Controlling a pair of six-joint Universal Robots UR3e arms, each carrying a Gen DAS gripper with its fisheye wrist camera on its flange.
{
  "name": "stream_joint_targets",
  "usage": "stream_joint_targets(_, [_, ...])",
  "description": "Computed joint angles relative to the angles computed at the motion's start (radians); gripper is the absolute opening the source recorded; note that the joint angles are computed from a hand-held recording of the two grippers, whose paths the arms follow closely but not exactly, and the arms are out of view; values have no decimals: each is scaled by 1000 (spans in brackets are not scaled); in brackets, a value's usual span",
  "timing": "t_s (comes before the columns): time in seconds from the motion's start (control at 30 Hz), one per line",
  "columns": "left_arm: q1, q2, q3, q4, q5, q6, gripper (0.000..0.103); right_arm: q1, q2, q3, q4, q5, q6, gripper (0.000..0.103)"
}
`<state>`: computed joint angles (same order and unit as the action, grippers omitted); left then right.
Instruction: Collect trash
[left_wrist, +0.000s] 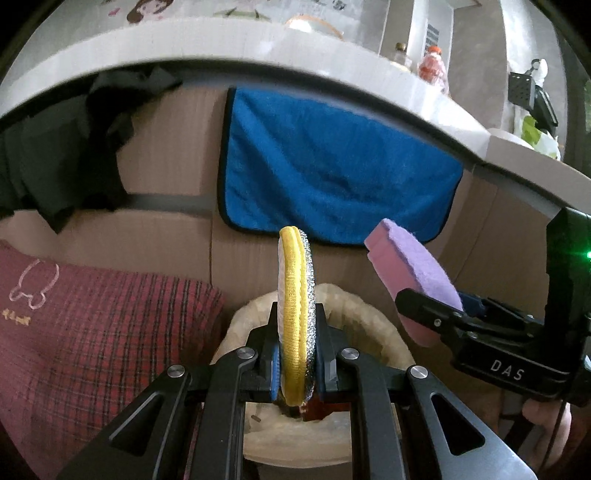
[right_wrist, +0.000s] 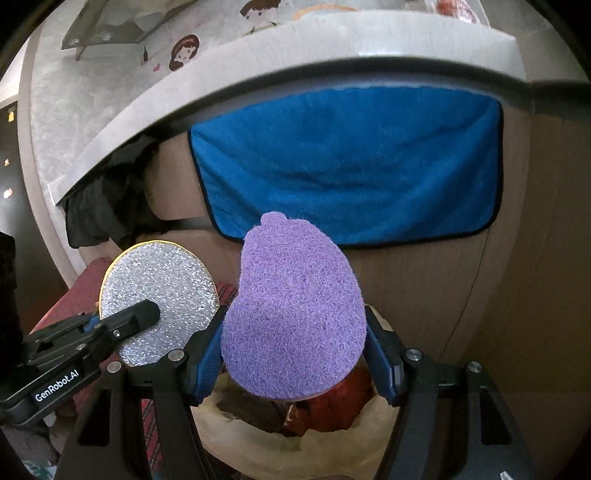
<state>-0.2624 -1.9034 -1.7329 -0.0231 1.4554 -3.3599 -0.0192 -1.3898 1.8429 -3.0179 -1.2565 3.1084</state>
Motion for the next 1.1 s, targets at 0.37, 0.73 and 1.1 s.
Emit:
stream_joint_targets(0.37, [94,-100,67,-66,-205,-22,37,13,112,-68,11,-21,13,66])
stream_joint_targets(0.73, [113,7,-32,-51,-144,-55,53,45,69,-7,-33,-110,38,70])
stream_joint_targets(1.1, [14,582,-400,-125,104,-81,53,201,-289,270,-73,-342,60,70])
